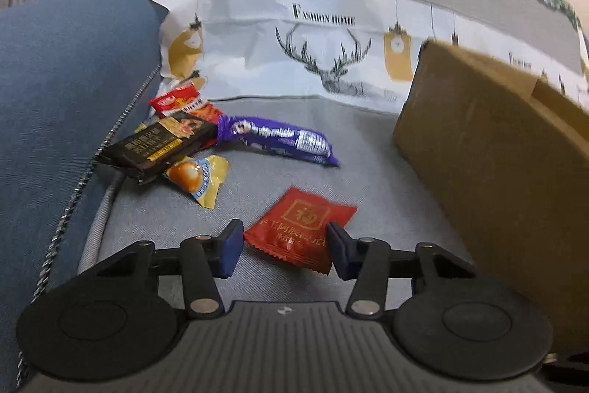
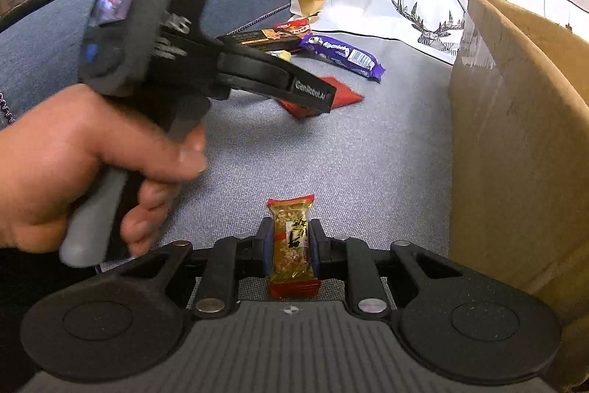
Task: Organize snacks
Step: 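Grasp the red packet with the left tool while the right holds the cake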
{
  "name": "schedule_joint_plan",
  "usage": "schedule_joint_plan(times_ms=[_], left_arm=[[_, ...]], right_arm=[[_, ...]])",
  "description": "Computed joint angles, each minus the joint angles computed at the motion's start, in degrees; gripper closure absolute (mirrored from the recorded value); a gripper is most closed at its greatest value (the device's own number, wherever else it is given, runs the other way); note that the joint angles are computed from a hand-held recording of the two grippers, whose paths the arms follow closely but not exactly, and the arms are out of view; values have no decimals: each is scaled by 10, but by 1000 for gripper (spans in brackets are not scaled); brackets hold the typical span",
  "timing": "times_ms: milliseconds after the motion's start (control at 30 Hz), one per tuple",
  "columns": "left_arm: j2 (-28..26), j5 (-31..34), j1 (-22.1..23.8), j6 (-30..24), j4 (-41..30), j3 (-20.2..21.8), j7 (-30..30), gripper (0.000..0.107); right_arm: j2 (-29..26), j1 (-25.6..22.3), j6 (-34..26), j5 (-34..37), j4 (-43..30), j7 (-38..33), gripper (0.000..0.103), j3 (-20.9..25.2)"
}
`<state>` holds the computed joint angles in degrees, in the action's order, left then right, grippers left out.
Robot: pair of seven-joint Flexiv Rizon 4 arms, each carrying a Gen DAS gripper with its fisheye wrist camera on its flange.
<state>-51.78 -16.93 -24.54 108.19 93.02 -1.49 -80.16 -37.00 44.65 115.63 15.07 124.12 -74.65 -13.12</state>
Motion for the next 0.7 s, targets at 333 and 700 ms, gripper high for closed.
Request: schedule_joint_plan(times_ms=[333, 700], left_arm=[[110, -92, -101, -161, 97, 122, -94, 92], [136, -5, 17, -95, 141, -14, -111, 54]], right_arm=[[11, -8, -4, 7, 7, 14, 83, 10], [22, -42, -4, -22, 17, 27, 82, 40]])
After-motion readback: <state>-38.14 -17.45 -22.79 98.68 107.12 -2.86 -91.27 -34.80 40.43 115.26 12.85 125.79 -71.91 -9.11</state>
